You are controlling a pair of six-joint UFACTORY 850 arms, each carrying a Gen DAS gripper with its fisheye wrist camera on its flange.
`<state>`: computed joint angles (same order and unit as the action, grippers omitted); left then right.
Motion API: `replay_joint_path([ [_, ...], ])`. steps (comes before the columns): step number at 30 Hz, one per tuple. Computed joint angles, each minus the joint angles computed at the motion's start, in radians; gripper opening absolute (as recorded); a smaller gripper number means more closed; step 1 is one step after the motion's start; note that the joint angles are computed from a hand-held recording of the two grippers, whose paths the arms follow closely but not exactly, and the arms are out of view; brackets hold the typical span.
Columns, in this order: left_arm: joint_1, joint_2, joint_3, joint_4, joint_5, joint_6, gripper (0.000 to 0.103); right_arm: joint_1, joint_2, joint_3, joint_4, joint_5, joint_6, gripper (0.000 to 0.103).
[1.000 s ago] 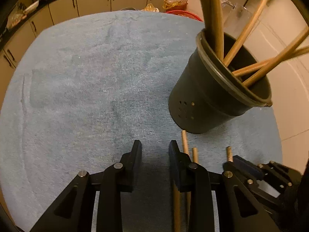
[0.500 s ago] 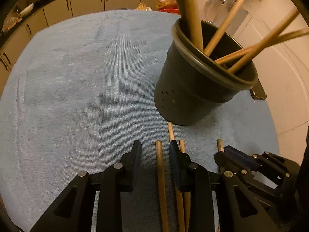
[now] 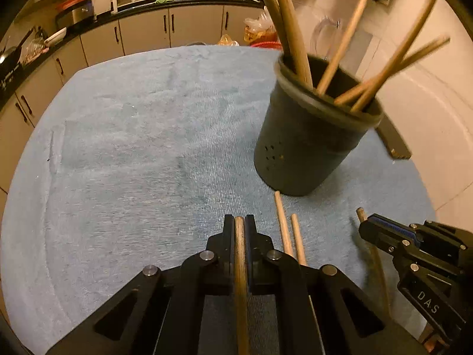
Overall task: Organize utensils
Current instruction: 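Lift both held chopsticks and carry them above the black cup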
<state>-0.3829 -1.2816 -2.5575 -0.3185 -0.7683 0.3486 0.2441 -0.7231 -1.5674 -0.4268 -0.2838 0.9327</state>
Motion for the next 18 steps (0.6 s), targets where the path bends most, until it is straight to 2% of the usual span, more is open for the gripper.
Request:
replay_joint_path([
  [2,0.011,0.070,0.109,-0.056,0.049,0.047,0.006,0.003,0.023,0.022,-0.043,0.016,0.045,0.008],
  [10,0.041,0.273,0.369,-0.265,0.149,0.234,0.006,0.017,0.134,0.104,-0.330,0.072,0.328,0.008],
  [18,0.045,0.380,0.506,-0.411,0.201,0.384,0.006,0.038,0.225,0.158,-0.619,0.082,0.601,0.008],
])
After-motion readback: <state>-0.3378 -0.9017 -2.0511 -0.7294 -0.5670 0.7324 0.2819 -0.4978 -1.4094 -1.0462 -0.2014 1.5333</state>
